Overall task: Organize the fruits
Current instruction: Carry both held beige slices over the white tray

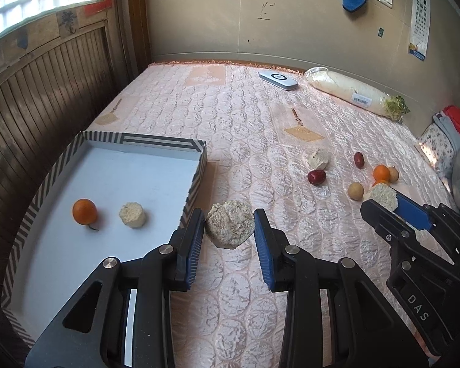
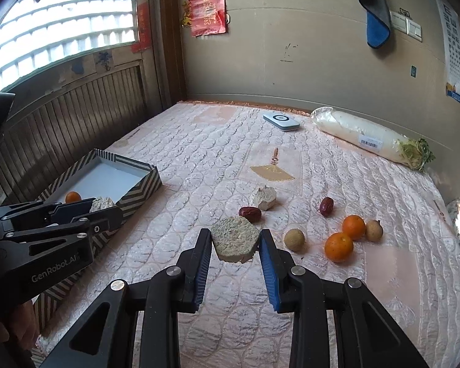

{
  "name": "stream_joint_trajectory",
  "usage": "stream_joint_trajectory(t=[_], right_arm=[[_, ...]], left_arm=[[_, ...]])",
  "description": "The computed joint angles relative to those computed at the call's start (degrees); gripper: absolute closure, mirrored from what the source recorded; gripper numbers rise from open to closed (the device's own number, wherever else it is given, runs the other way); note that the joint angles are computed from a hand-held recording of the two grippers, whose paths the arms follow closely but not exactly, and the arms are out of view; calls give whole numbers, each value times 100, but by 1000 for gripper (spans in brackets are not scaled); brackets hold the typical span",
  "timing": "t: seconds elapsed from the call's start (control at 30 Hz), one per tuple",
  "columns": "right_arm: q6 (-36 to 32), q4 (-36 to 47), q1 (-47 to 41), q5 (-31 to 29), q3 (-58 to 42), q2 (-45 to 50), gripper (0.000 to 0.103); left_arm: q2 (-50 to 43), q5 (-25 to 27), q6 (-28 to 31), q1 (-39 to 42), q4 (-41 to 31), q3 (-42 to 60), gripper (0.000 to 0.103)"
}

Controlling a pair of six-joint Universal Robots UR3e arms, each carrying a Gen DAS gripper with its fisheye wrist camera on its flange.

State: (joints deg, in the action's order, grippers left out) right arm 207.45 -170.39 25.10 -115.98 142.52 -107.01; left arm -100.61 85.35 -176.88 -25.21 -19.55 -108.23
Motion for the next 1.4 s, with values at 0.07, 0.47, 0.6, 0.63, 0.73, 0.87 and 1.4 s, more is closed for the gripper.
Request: stream_joint_trajectory(t=[0.07, 0.47, 0.6, 0.63, 0.73, 0.87, 1.4], right_arm=[[28, 33, 102, -69, -116, 102, 73], [-3, 120, 556, -167, -921, 937, 72], [-89, 67, 631, -53, -1214, 1273, 72], [-100, 60, 656, -35, -1295, 1359, 72], [-212, 25, 707, 82, -1595, 1676, 72], [-370, -1, 776, 301, -2078, 2145, 72], [-951, 577, 973, 1232, -4371, 4094, 72]], left_arm=[[45, -25, 23, 48, 19, -45, 71], [353, -160, 123, 463, 59, -346, 71], [468, -218, 206, 721, 38, -482, 71], [490, -226, 230, 796, 28, -509, 71], [511, -223, 300, 1023, 9, -566, 71], [556, -302, 419, 1416, -24, -679, 71], [177, -485, 636, 2581, -244, -684, 71]])
